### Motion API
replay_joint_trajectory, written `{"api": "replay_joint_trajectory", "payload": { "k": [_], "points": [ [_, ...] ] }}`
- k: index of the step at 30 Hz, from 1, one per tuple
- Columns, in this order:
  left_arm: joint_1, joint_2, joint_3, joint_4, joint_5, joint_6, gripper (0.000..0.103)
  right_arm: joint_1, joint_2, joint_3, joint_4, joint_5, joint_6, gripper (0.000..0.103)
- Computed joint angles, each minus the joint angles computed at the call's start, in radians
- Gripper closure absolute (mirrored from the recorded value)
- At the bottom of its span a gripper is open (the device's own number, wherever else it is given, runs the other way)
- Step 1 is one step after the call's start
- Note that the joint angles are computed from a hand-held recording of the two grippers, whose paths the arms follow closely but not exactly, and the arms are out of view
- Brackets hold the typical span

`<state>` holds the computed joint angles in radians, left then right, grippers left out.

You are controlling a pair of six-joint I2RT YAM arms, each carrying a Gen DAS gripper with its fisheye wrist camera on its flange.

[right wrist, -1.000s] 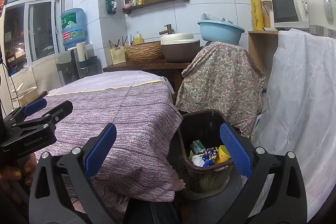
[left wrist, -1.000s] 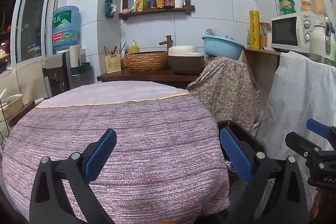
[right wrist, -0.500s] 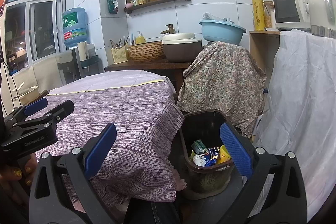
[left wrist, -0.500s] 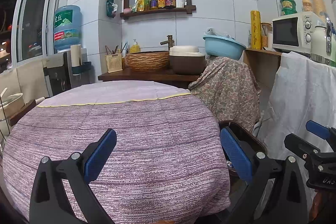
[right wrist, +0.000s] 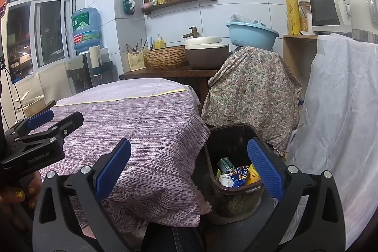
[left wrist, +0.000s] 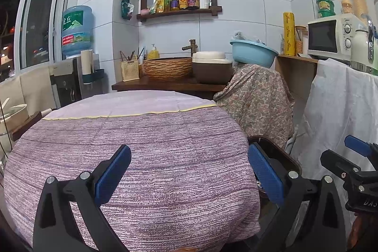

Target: Collect trash

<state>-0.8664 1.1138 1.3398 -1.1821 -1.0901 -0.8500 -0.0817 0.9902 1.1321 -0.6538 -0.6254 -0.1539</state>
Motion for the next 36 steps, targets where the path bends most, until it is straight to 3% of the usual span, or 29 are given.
{"api": "replay_joint_trajectory", "payload": {
  "k": [36],
  "points": [
    [0.003,0.010,0.016,-0.007,-0.003,0.003,0.005,0.010,0.007,0.007,-0.003,-0.001,-0.002,0.006]
  ]
}}
